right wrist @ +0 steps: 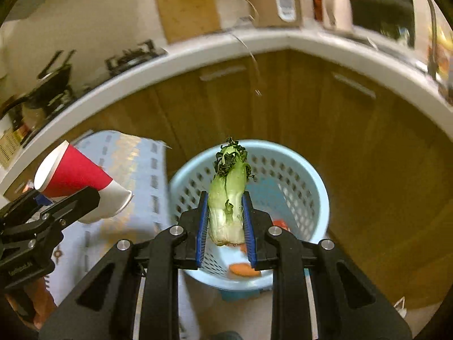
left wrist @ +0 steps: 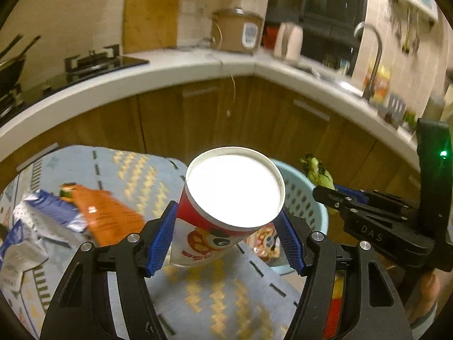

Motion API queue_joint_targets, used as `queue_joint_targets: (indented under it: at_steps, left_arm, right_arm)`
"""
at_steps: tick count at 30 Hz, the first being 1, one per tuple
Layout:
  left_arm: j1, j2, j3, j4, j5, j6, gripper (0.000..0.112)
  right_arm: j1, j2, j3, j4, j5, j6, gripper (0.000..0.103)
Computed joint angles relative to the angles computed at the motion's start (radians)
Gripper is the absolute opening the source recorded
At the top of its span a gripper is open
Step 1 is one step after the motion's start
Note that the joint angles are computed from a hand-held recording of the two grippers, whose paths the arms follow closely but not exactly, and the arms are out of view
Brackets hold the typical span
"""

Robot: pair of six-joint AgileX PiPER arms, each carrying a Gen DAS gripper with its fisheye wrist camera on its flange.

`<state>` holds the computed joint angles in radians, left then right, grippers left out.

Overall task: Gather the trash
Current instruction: 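Carry the paper cup and bok choy over the basket and release both, then move both grippers back toward the milk cartons and orange snack bag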

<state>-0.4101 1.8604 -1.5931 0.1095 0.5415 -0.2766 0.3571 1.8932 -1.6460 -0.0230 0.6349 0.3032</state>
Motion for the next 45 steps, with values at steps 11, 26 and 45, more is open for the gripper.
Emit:
queue_joint_targets:
  at_steps: [11, 26, 45]
  left_arm:
    - [-0.046, 0.346, -0.481, -0.094, 0.327, 0.103, 0.065]
    - [-0.027, 0.455, -0.639, -0.182, 0.458, 0.128, 0.08]
    - [0.025, 0.03, -0.02, -0.205, 0.061, 0.128, 0.08]
  right_arm:
    - [-0.116, 0.102, 0.045, 0.167, -0.011, -0.125, 0.02]
    - [-0.137, 0.137, 0.025, 0.198, 0.018, -0.155, 0.025]
    - [-0.013, 0.016, 0.045, 0.09, -0.022, -0.078, 0.042]
